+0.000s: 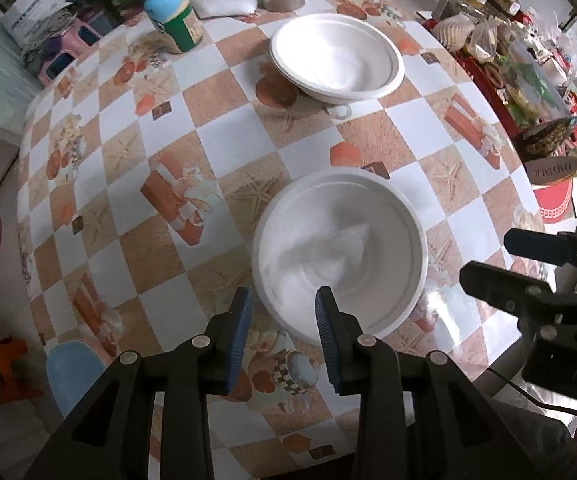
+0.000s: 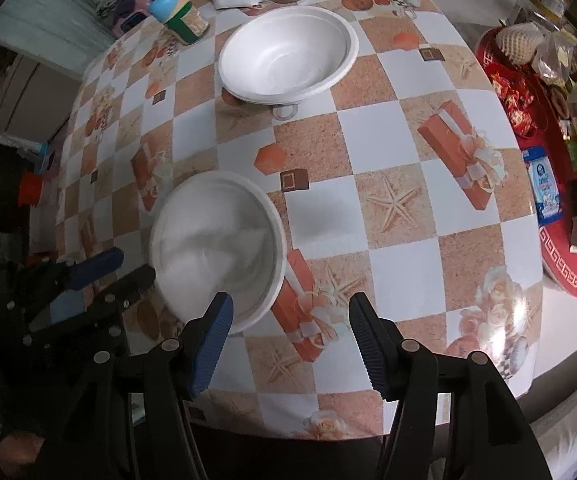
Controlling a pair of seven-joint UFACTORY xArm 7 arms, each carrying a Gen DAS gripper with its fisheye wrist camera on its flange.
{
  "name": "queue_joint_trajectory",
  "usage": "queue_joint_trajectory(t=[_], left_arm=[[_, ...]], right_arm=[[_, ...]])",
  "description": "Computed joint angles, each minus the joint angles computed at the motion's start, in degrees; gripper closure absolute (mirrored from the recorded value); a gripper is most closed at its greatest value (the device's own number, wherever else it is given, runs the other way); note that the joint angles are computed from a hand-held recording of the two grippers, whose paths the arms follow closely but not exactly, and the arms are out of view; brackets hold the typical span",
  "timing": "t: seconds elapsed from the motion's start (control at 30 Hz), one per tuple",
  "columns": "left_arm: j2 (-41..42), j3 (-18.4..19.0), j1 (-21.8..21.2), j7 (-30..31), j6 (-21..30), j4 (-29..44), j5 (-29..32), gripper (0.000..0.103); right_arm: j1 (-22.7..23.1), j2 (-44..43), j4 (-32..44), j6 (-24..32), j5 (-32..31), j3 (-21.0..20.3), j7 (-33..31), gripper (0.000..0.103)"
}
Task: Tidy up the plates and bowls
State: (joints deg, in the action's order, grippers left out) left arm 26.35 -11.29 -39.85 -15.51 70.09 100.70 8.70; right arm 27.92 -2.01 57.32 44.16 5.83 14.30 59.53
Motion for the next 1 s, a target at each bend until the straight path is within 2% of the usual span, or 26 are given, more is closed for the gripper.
queue_joint_trajectory(t=[0.23, 0.43, 0.7, 0.9, 1.0], left_arm=[[-1.8, 0.1, -0.3, -2.2, 0.8, -0.9, 0.8, 0.066], [-3.0, -0.1, 0.6, -4.9, 1.3, -3.1, -0.8, 0.056], [-3.3, -0.9, 1.9, -4.5, 1.1, -4.3, -2.6, 0.056], [-2.6, -0.9, 1.8, -2.7, 1.1, -3.7, -2.4, 0.056], [-2.9, -0.8, 1.9, -2.1, 0.5, -4.2, -2.1, 0.054]], right_arm=[[0.2, -0.4, 0.3, -0.2, 0.1, 0.1, -2.3, 0.041], [0.5, 0.0, 0.1, -0.2, 2.6, 0.1, -5.1, 0.041], [0.4, -0.9, -1.8, 0.0, 4.6, 0.0, -4.6, 0.041], [0.6, 0.5, 0.7, 1.2, 2.4, 0.3, -4.6, 0.041], [1.0, 1.3, 2.6, 2.5, -2.6, 0.7, -2.7, 0.041]])
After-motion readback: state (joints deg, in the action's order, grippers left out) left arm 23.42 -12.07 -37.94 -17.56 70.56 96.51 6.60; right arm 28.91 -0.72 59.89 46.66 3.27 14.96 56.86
